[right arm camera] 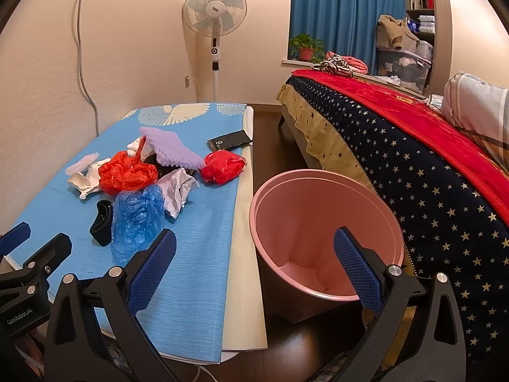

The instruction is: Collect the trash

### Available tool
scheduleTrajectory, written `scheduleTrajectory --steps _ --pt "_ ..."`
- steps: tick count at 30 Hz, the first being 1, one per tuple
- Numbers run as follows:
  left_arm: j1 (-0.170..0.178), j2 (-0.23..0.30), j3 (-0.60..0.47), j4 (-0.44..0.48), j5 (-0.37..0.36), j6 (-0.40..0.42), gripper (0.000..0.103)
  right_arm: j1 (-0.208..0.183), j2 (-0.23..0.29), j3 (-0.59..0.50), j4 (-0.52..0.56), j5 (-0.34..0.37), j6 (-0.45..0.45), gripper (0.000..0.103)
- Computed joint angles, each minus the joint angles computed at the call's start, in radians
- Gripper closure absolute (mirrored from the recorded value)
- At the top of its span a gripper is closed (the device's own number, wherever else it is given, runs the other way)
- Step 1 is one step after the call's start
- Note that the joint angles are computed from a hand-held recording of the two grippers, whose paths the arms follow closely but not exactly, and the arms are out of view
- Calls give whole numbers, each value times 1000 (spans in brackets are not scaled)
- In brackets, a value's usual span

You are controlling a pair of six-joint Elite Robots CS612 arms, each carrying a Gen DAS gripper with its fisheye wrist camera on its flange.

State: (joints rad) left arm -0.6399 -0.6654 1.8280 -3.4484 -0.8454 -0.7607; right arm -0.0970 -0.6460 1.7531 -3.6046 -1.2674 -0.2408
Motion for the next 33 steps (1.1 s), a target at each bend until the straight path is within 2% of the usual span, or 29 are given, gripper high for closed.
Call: scheduleTrajectory --steps 33 --pt "-7 -1 1 -9 0 8 8 2 -1 -1 2 -4 0 7"
